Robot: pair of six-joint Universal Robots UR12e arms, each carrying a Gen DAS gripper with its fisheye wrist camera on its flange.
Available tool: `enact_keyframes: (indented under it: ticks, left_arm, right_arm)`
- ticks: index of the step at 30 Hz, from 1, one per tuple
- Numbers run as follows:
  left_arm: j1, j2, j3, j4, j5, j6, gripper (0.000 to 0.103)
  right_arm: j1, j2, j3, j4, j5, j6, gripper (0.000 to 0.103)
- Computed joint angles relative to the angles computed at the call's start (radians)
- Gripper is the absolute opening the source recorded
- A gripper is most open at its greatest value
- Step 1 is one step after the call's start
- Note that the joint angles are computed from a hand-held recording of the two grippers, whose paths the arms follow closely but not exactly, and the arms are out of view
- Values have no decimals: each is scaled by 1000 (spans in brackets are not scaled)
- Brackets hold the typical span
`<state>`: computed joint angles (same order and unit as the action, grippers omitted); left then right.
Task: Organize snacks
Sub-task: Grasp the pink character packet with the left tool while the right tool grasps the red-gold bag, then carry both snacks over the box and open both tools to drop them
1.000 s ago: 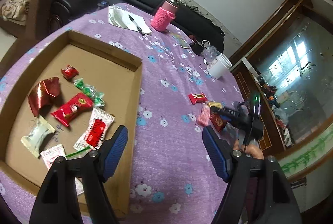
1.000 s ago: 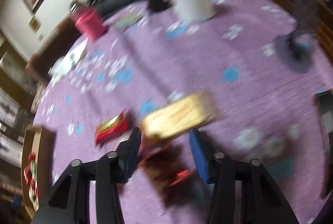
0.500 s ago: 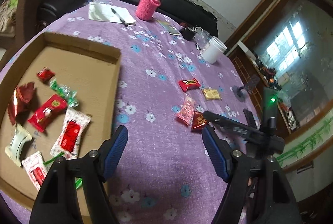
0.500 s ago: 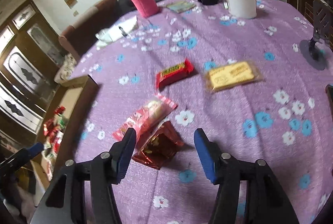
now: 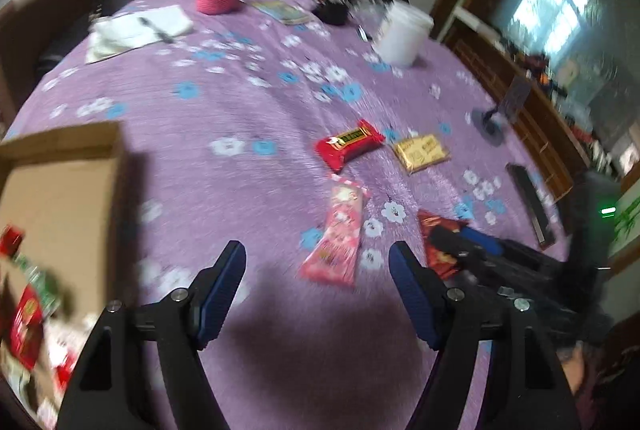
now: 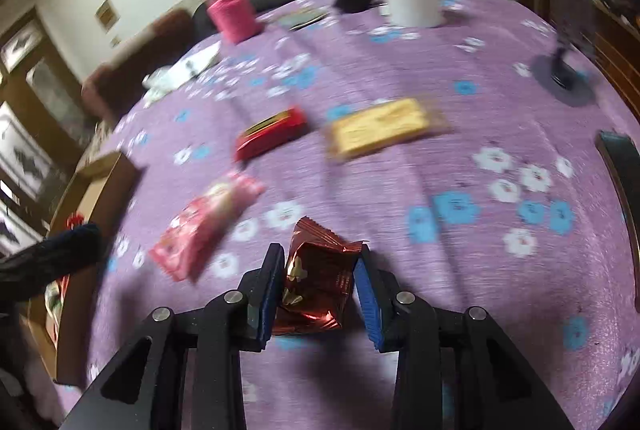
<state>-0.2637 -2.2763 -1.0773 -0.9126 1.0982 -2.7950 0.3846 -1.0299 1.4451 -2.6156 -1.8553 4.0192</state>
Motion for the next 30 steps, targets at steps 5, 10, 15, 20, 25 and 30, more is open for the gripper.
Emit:
enact_keyframes:
  ticks: [5,10,15,20,25,30]
  left_arm:
    - [-46,-47,53,-4,82,79,73]
    - [-67,-47,36,50,170,119,23]
    - [-37,-16,1,57,98,60,23]
    - [27,54,-84,129,2,-35,23]
    - [112,115,-179,241,-27,-160,23]
    - [180,134,-227,292,28,-277,24]
  right_arm:
    - [-12,-17,46,-79,12,43,38]
    - [-8,-11,40,-91,8,38,38]
    - [-3,-5,36,-104,-4,28,38]
    - [7,5,26,-130,-26,4,38]
    - [23,21,-25,-141,2,-43,38]
    - [49,80,-156,-127,92,-141,39]
